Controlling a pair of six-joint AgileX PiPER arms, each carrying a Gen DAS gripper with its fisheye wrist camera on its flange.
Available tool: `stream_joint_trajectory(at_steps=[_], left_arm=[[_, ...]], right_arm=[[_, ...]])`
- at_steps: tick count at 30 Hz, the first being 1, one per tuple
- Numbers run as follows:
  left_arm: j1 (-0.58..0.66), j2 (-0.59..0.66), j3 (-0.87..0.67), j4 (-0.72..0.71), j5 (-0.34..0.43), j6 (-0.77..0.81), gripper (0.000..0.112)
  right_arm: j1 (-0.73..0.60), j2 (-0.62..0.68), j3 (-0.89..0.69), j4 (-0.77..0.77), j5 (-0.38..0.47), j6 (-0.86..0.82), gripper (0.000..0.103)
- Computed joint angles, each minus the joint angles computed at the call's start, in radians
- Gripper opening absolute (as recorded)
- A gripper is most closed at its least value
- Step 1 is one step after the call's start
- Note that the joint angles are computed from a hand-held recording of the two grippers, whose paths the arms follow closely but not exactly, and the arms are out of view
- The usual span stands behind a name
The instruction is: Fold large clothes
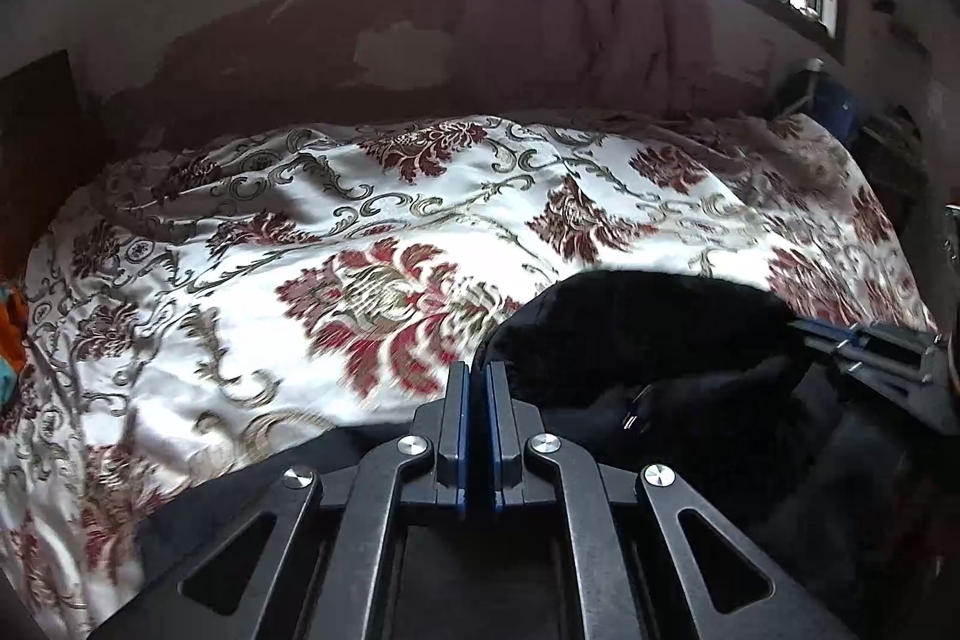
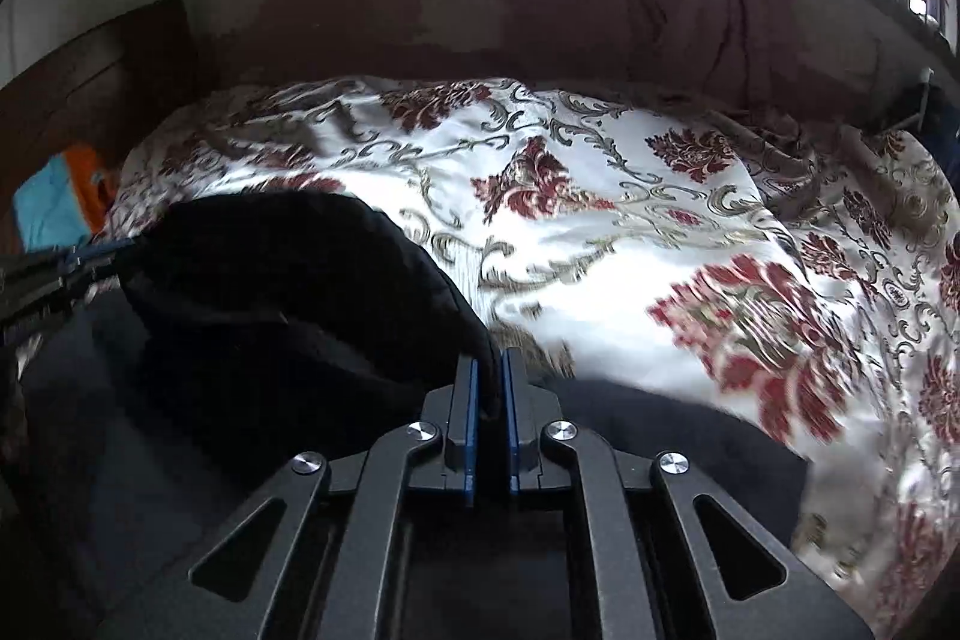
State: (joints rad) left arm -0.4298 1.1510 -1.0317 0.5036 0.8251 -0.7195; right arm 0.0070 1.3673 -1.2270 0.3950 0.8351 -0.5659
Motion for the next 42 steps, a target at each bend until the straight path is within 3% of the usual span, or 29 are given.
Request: stream_joint_trajectory(at_steps=[4,7,11,14,17,20,26,29,30,31,34,38,40,41,42], left_arm=[[0.028,-0.115,0.042,-0.125,0.079,0.157,0.005],[0.033,-0.15,0.07,-0.191,0.139,0.258,0.005],[-0.013,-0.12,0.102,-0.197,0.188,0.267,0.005],[-0.023,-0.074,0.148,-0.2,0.178,0.268,0.005],[-0.086,-0.019,0.176,-0.12,0.169,0.191,0.005],[-0.071,-0.024,0.176,-0.129,0.148,0.206,0.005],[0.019,-0.2,0.185,-0.252,0.134,0.341,0.008],[0.066,-0.346,0.197,-0.362,0.09,0.429,0.008],[0.054,-0.377,0.194,-0.357,0.078,0.418,0.013],[0.017,-0.392,0.187,-0.315,0.068,0.366,0.022],[0.022,-0.321,0.133,-0.308,0.009,0.325,0.047],[0.127,-0.116,0.052,-0.467,-0.097,0.362,0.047],[0.152,-0.049,0.037,-0.562,-0.114,0.425,0.044],[0.171,-0.014,0.034,-0.639,-0.114,0.503,0.04],[0.182,0.019,0.026,-0.703,-0.09,0.588,0.028]], right_arm=[[-0.066,-0.047,0.033,-0.001,0.09,-0.13,0.004],[-0.047,-0.042,0.057,-0.076,0.101,-0.128,0.004],[0.033,-0.061,0.172,-0.236,0.023,-0.08,0.004],[0.094,-0.072,0.273,-0.325,-0.097,-0.012,0.004],[0.124,-0.089,0.305,-0.364,-0.146,0.026,0.004],[0.03,-0.117,0.276,-0.179,-0.08,-0.141,0.004],[-0.272,-0.126,0.14,0.181,0.224,-0.414,0.007],[-0.36,-0.111,0.091,0.302,0.32,-0.451,0.024],[-0.366,-0.094,0.068,0.334,0.335,-0.426,0.033],[-0.362,-0.071,0.048,0.365,0.343,-0.391,0.036],[-0.295,0.027,-0.012,0.422,0.337,-0.262,0.036],[-0.176,0.16,-0.065,0.413,0.356,-0.148,0.034],[-0.123,0.182,-0.05,0.364,0.357,-0.152,0.025],[-0.091,0.181,-0.032,0.312,0.344,-0.158,0.021],[-0.081,0.175,-0.012,0.291,0.339,-0.179,0.021]])
